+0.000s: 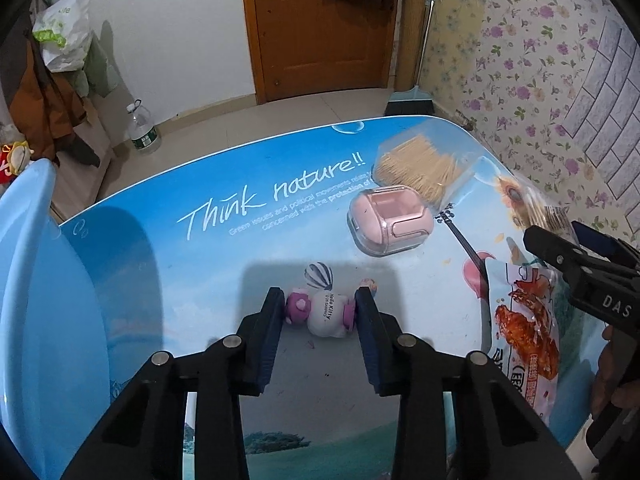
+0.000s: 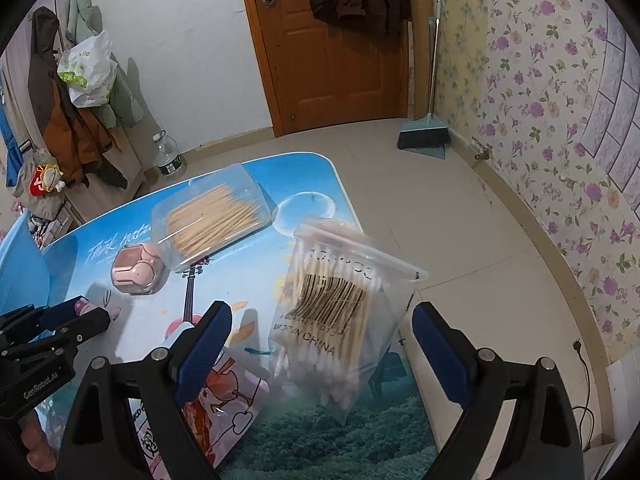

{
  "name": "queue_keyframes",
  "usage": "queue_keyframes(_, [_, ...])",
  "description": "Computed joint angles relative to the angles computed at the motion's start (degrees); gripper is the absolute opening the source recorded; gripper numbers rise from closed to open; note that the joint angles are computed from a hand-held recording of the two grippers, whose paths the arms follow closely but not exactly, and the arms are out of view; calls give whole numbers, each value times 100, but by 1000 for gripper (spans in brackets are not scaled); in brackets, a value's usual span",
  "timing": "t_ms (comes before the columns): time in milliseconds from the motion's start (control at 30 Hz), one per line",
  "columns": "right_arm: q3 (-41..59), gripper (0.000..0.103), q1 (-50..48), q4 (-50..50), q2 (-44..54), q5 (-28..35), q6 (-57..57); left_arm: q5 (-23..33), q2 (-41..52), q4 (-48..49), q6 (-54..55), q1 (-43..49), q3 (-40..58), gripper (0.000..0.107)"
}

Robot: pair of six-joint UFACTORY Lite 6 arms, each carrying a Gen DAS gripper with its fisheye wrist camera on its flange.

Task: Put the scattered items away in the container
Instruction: 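Grasp pink-and-white toy figure with left tool while right tool grasps cotton swab bag, then lift the toy figure with left tool while right tool lifts the swab bag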

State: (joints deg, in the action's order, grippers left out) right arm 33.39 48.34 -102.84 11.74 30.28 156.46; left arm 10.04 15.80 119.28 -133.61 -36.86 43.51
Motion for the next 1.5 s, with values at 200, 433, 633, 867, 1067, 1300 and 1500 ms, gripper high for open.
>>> queue_keyframes(200, [80,94,-53,90,81,-57,-113,22,-135,370,-330,101,-156,34])
queue_keyframes(433, [541,94,-188,699,454,-300,-963,81,-648,827,-702,134,-542,34])
queue_keyframes(633, [679,93,-220,928,580,-359,-1245,57,-789,991,-856,147,-686,34])
queue_keyframes(867, [414,68,-325,611,368,-271,-779,55,-844,1174,-1067,136,-789,34])
queue_keyframes(1067, [22,45,-388,213,35,-199,-399,97,-988,1314,-1207,104,-933,34])
queue_keyframes(1300, [-618,33,-433,-242,-733,-221,57,131,-1494,553,-466,-29,-1242,34])
queue_keyframes(1500, [-782,33,695,589,-1531,441,-509,178,-2326,-1519,1435,-312,-1531,34])
